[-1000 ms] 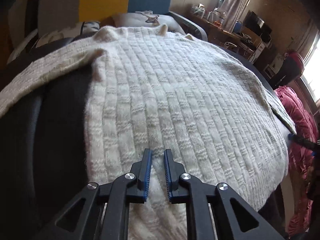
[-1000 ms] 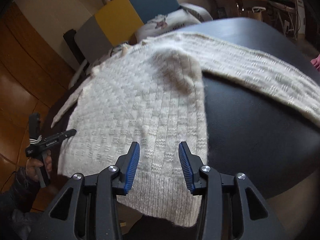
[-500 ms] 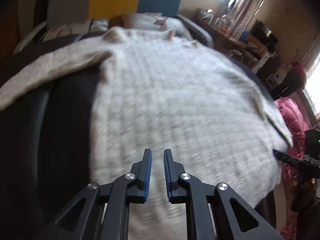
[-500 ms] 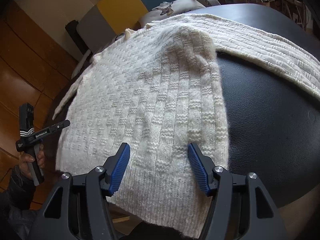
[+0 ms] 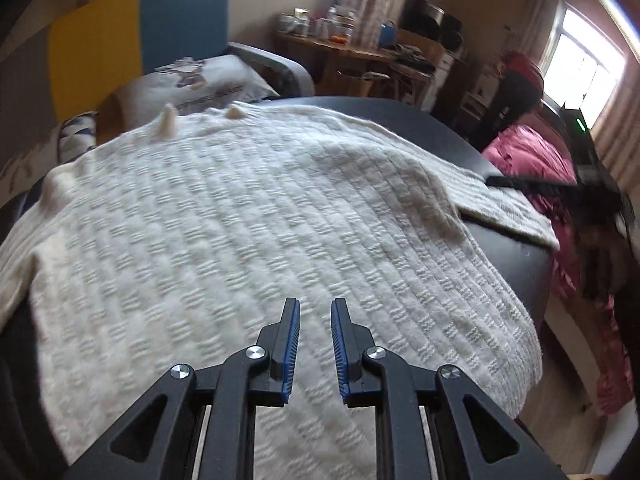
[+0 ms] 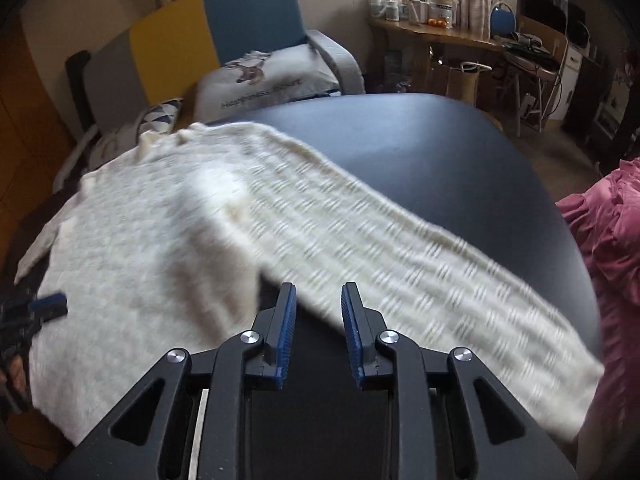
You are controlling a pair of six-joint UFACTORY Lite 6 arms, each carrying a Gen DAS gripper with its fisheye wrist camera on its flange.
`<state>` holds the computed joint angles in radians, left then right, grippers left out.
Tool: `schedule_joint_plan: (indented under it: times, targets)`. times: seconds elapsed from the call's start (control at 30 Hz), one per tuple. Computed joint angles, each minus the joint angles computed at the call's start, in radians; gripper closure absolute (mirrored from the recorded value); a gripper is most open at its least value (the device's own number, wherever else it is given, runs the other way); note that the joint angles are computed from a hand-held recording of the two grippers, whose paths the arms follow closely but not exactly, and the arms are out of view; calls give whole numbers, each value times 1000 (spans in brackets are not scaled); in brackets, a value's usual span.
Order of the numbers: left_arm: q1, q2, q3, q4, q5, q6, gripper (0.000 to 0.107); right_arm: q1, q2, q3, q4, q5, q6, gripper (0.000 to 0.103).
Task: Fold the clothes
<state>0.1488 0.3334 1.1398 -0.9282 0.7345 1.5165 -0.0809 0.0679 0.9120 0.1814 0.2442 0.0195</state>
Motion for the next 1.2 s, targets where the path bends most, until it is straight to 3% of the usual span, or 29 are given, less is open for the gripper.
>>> schedule_joint_plan:
  times: [0.1,0.23,0.33,0.4,0.47,0.6,0.7,0.83,0.97,1.07,1.2]
  targets:
    - [-39,46,5,9,-21,-3,92,-54,188,181,49,42,-105,74]
    - [-31,106,28,11,-15,-2,92,-28,389,368,-250,116,112,74]
    - [-4,135,47,-4,27,16,92,20,472,415,-524,146,295,74]
    - [11,159,70,-5,59,0,92,20,490,428,-614,137,362,74]
    - [19,168,77,-6,76,-6,92,8,523,462,-715,143,452,64]
    - [22,148,54,-14,63,28,92,-65,616,583,-734,138,473,34]
    - [19,144,51,-13,54,32,92,-94,673,668,-773,162,499,23]
    - [29,174,100,21,94,-29,92,-95,688,734,-736,227,471,23]
    - [41,165,103,21,107,-39,92,-98,564,609,-690,189,451,29]
    - [25,148,78,15,73,-17,92,-79,532,570,-706,195,464,30]
    - [6,126,45,14,30,16,92,-113,630,649,-660,218,427,29]
